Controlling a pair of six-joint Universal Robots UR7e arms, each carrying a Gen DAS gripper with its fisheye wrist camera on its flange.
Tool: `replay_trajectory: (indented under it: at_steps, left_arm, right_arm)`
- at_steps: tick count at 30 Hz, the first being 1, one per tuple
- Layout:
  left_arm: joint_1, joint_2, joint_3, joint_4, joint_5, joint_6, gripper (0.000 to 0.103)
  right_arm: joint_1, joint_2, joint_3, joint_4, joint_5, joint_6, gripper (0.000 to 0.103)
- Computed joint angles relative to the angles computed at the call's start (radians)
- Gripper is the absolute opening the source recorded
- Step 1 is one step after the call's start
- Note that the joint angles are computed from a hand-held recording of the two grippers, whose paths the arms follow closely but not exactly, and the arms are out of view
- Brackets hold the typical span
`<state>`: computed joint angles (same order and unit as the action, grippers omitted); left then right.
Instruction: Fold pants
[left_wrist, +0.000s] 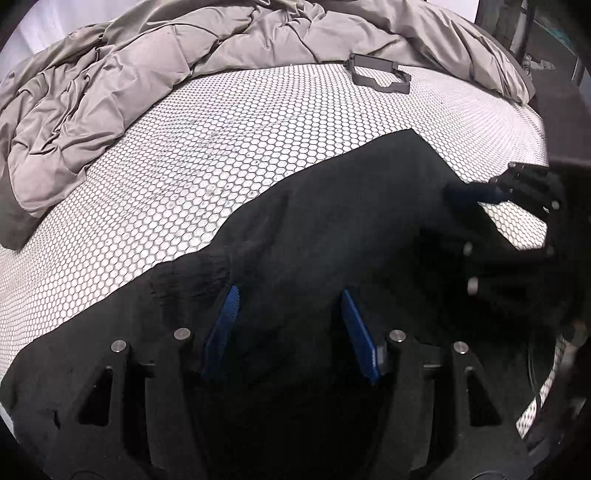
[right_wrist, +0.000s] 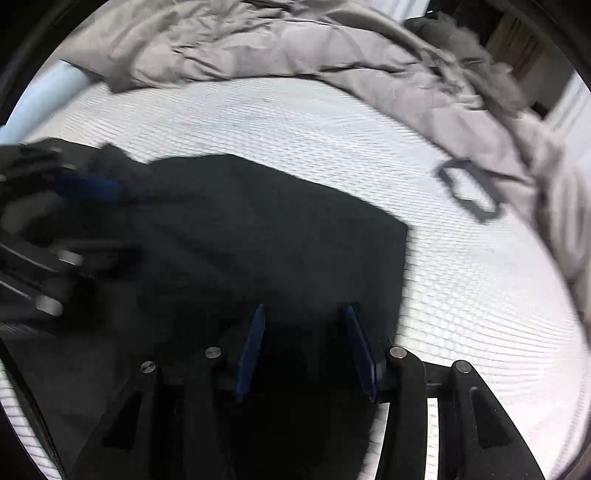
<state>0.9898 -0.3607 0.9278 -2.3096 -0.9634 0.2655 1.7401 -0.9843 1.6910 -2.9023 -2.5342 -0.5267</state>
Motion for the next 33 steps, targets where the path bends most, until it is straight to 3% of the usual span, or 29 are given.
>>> replay_trajectory:
  at_steps: [2,4,6,9,11,13,15,17,24,27,31,33]
  left_arm:
    - [-0.008,-0.018,0.027,0.004,0.034,-0.022,0.056]
    - [-0.014,-0.045,0.061,-0.027,0.002,-0.011,0.056]
    - [-0.022,-0.064,0.091,-0.101,-0.043,0.044,0.056]
    - [-0.017,-0.011,-0.006,-0.054,-0.04,0.054,0.056]
    - [-0.001,0.044,-0.109,0.04,-0.027,0.017,0.056]
    - [0.022,0.086,-0.185,0.11,-0.047,-0.01,0.056]
    - [0.037,0.083,-0.176,0.088,-0.079,0.003,0.056]
    - [0.037,0.067,-0.149,0.064,-0.088,0.027,0.056]
    - [0.016,0.001,-0.033,0.014,-0.024,0.015,0.056]
    - [-0.009,-0.09,0.114,-0.088,-0.056,0.008,0.056]
    - [-0.061,-0.222,0.373,-0.333,-0.06,0.0,0.059]
    - [-0.074,-0.27,0.475,-0.416,-0.05,-0.039,0.068]
  right_arm:
    - [-0.006,-0.012,0.011,-0.005,0.004,0.01,0.046]
    - [0.001,-0.019,0.013,-0.003,0.008,0.012,0.046]
    - [0.004,-0.029,0.008,-0.001,0.063,0.015,0.046]
    - [-0.004,-0.036,-0.012,0.039,0.158,0.073,0.046]
    - [-0.013,-0.016,-0.039,0.077,0.168,0.091,0.046]
    - [-0.024,0.012,-0.067,0.112,0.15,0.094,0.046]
    - [-0.024,0.021,-0.07,0.105,0.14,0.072,0.047]
    - [-0.011,0.029,-0.068,0.08,0.079,0.057,0.049]
    - [-0.01,0.021,-0.031,-0.05,-0.037,-0.03,0.054]
    - [-0.026,-0.053,-0.006,0.037,0.051,0.069,0.054]
    - [-0.041,-0.201,0.066,0.08,0.331,0.141,0.054]
    - [-0.046,-0.242,0.098,0.077,0.401,0.17,0.054]
